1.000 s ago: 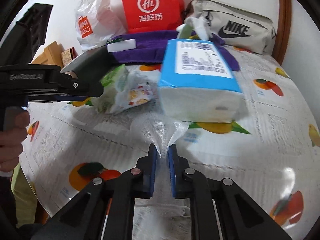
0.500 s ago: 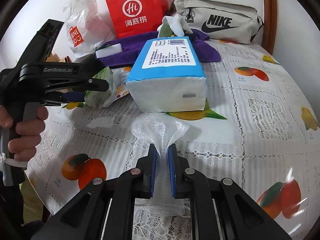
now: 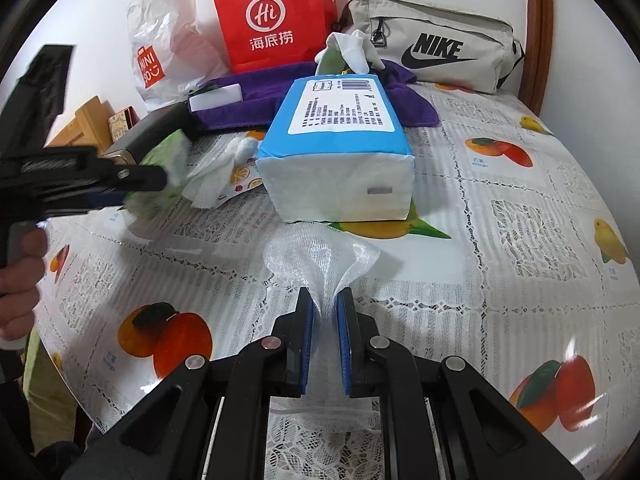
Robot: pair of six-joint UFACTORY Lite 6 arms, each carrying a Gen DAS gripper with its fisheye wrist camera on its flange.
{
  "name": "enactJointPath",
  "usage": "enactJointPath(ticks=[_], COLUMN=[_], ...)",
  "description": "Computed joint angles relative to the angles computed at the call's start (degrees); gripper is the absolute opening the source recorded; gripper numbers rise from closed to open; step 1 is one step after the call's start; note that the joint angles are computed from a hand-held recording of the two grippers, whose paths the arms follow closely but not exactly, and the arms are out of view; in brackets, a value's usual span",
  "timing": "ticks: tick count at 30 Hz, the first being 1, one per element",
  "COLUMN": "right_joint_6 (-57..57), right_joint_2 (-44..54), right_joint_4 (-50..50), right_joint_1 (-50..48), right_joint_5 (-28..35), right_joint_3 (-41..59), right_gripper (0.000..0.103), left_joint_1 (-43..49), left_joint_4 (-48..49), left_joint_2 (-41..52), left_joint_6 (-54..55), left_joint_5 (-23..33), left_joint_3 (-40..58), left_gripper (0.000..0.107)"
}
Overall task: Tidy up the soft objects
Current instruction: 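Lift and carry the mesh bag and tissue pack toward the towel with both tools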
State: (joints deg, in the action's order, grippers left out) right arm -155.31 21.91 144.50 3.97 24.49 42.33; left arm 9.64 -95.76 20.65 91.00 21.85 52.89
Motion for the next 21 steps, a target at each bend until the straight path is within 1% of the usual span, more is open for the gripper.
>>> enactJointPath(ticks=[3, 6, 9, 15, 21], right_joint_6=[-0.27, 1.78, -0.03, -1.80, 1.20], right_joint_2=[-0.91, -2.52, -5.73, -10.91, -15.56], right_joint_4=[0.49, -1.16, 1.18, 4.53, 2.60], right_joint_1=[0.47, 0.58, 1.70, 4.12, 4.69], right_joint_5=[-0.12, -0.30, -1.10, -4.33, -6.55], right_joint_3=[-0.93, -1.89, -3.49, -4.39, -4.58], right_gripper=[0.012, 0.012, 0.012, 0.012, 0.012], left_joint_1=[1.30, 3.19, 5.01, 8.42, 10.83], left_joint_4=[-1.02, -0.63, 0.04, 3.39, 8.60], left_joint_2=[-3.76, -6.78, -9.63, -14.23, -18.66], left_joint_6=[2.82, 4.38, 5.12, 2.64, -1.45], left_joint_5=[0.32, 1.19, 0.89, 1.12, 2.42], left_joint_3=[-4.53, -8.28, -10.92, -13.08, -14.22], left_gripper=[0.052, 0.052, 0.052, 0.052, 0.052])
